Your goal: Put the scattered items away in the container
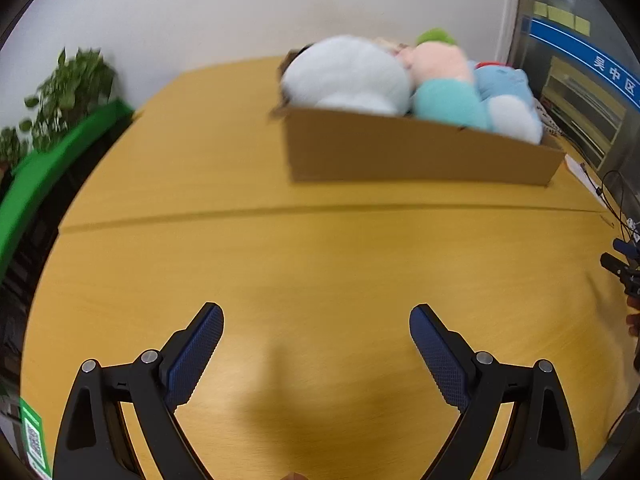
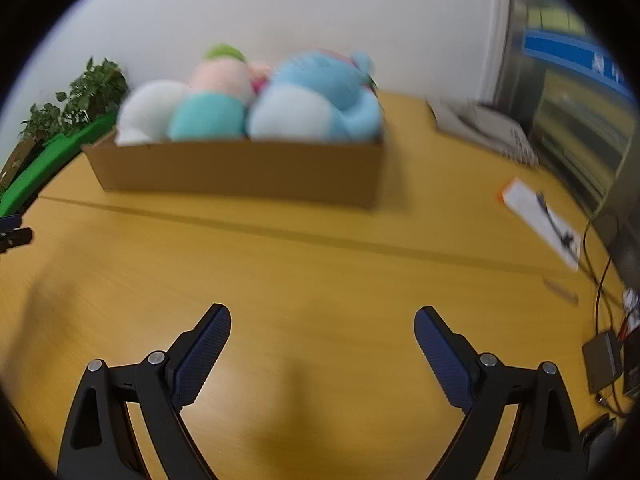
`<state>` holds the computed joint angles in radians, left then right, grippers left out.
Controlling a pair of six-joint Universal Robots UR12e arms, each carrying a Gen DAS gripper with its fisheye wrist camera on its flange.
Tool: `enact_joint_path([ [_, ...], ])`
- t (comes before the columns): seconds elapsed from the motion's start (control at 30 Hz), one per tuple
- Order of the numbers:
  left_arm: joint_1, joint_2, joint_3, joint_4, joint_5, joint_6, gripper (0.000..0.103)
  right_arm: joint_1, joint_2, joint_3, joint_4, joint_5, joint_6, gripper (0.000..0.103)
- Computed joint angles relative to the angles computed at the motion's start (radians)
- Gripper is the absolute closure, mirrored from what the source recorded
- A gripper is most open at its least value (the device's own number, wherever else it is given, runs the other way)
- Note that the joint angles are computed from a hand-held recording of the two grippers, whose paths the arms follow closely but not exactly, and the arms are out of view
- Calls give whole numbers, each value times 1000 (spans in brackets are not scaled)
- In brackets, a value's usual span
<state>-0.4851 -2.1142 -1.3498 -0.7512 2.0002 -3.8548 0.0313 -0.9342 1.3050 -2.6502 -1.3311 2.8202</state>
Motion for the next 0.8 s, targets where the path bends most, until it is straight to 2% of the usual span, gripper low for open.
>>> enact_joint_path([
  [0.07, 26, 34, -84, 63, -77, 41, 7, -26, 11, 0, 40, 17, -30, 10],
  [0.17, 53, 55, -147, 91, -141, 127, 6, -63, 27, -16, 124, 82, -96, 9],
  [0.27, 62, 59, -170, 107, -136, 210, 0, -79, 31, -24, 147, 143, -164, 7],
  [0.33, 72, 64, -186, 143, -160, 256, 0, -83, 38, -42, 189, 174, -203, 0],
  [0.4, 83, 66, -200, 189, -185, 318, 0, -73, 45, -53, 199, 142, -280, 0],
  [0.5, 103, 66, -217, 257, -218, 391, 0, -80, 57, -76, 245, 187, -358, 0],
  [0.57, 122, 65, -214, 264, -254, 442, 0, -85, 66, -94, 276, 208, -400, 0],
  [0.7, 161, 57, -201, 267, -309, 512, 0, -92, 92, -142, 309, 216, -421, 0],
  [0.8, 167, 52, -198, 271, -302, 504, 0, -94, 111, -176, 317, 202, -395, 0],
])
